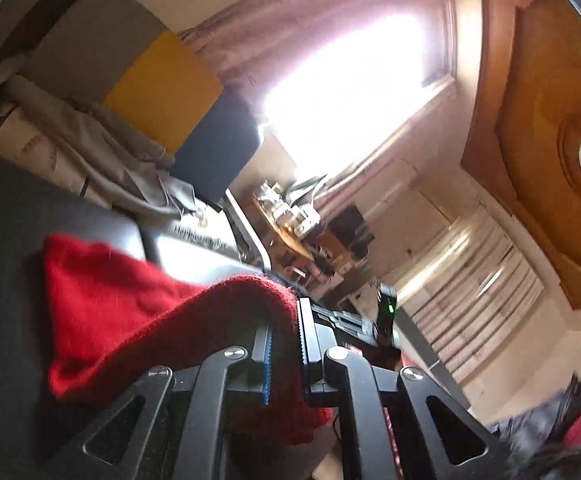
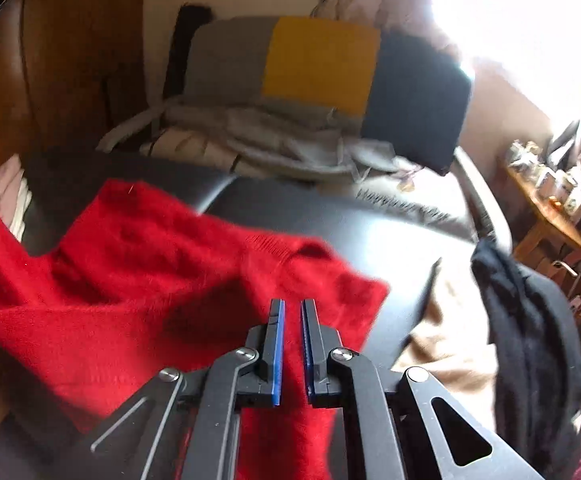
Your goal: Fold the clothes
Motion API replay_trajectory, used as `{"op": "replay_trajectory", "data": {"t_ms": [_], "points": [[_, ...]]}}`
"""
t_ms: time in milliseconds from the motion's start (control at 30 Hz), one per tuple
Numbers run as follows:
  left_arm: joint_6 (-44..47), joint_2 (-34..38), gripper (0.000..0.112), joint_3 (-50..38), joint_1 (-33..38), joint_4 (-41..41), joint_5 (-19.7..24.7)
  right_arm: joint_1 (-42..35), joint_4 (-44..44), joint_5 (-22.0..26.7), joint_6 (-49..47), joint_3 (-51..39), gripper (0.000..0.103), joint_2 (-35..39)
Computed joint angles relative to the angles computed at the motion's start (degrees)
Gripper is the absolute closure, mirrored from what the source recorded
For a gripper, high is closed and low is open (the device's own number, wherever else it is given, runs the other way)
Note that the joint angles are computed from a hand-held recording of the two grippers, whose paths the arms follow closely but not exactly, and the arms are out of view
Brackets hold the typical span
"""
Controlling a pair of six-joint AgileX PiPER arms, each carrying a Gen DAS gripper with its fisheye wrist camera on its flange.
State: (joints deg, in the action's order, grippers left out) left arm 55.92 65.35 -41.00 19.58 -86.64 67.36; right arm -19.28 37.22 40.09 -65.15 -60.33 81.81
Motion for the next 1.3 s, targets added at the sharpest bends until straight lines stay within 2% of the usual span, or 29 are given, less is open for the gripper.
{"op": "replay_trajectory", "data": {"t_ms": [100,133,233,267,333,400,467,533,567,600,667,833,900,1033,1167,1267,1300], "points": [[-0.91,8.6,0.103,-4.65,-4.47,-1.24,-7.02,-1.51,0.25,0.43,3.11,-5.54,0.095,4.71],[-1.17,11.44,0.104,-6.04,-6.01,-1.13,-9.75,-2.22,0.9,2.55,4.17,-7.92,0.093,7.29],[-1.46,17.12,0.104,-7.35,-8.21,-0.71,-12.33,-4.95,7.43,15.42,1.62,-14.26,0.091,15.54],[-1.09,17.69,0.104,-7.15,-8.75,-0.5,-13.21,-4.22,7.4,16.71,0.65,-14.74,0.086,16.86],[0.48,17.47,0.104,-5.75,-8.48,-1.91,-12.76,-1.52,5.15,17.93,0.63,-16.11,0.063,19.76],[0.74,16.35,0.104,-5.03,-7.41,-1.66,-12.12,1.91,1.72,16.91,1.94,-17.12,0.05,22.17],[0.83,14.92,0.103,-4.1,-5.65,-0.71,-10.8,5.32,-2.98,14.7,4.52,-17.84,0.047,23.93],[0.85,13.21,0.104,-2.96,-3.04,0.99,-8.58,7.46,-6.07,14.33,6.13,-18.2,0.048,25.32],[0.56,12.22,0.104,-2.73,-2.38,1.8,-7.96,8.77,-8.77,12.89,7.34,-17.52,0.057,25.16],[0.24,11.22,0.104,-2.56,-1.77,2.6,-7.36,10.16,-11.59,11.3,8.49,-16.51,0.077,24.47],[-0.19,9.5,0.104,-2.13,-0.11,2.18,-4.63,11.47,-13.64,9.81,8.74,-14.37,0.088,21.7],[-1.16,5.35,0.103,-2.76,2.85,-1.19,-1.21,10.55,-12.35,3.96,7.09,-9.95,0.09,9.16],[-2.94,6.44,0.103,-5.08,2.16,-1.6,-3.49,8.39,-10.11,3.0,8.03,-11.28,0.09,7.54],[-7.05,14.91,0.103,-10.9,-2.11,0.19,-11.18,4.44,-9.57,2.93,16.12,-19.03,0.09,13.91],[-13.94,28.25,0.103,-16.85,-6.63,5.91,-18.65,3.87,-11.46,2.88,23.37,-23.66,0.09,22.95],[-14.92,34.28,0.101,-16.2,-6.38,3.06,-19.77,4.33,-12.74,0.01,25.79,-22.04,0.09,26.57],[-12.5,35.64,0.094,-15.0,-5.46,-0.56,-17.9,4.24,-12.47,-0.87,25.79,-21.32,0.089,27.26]]}}
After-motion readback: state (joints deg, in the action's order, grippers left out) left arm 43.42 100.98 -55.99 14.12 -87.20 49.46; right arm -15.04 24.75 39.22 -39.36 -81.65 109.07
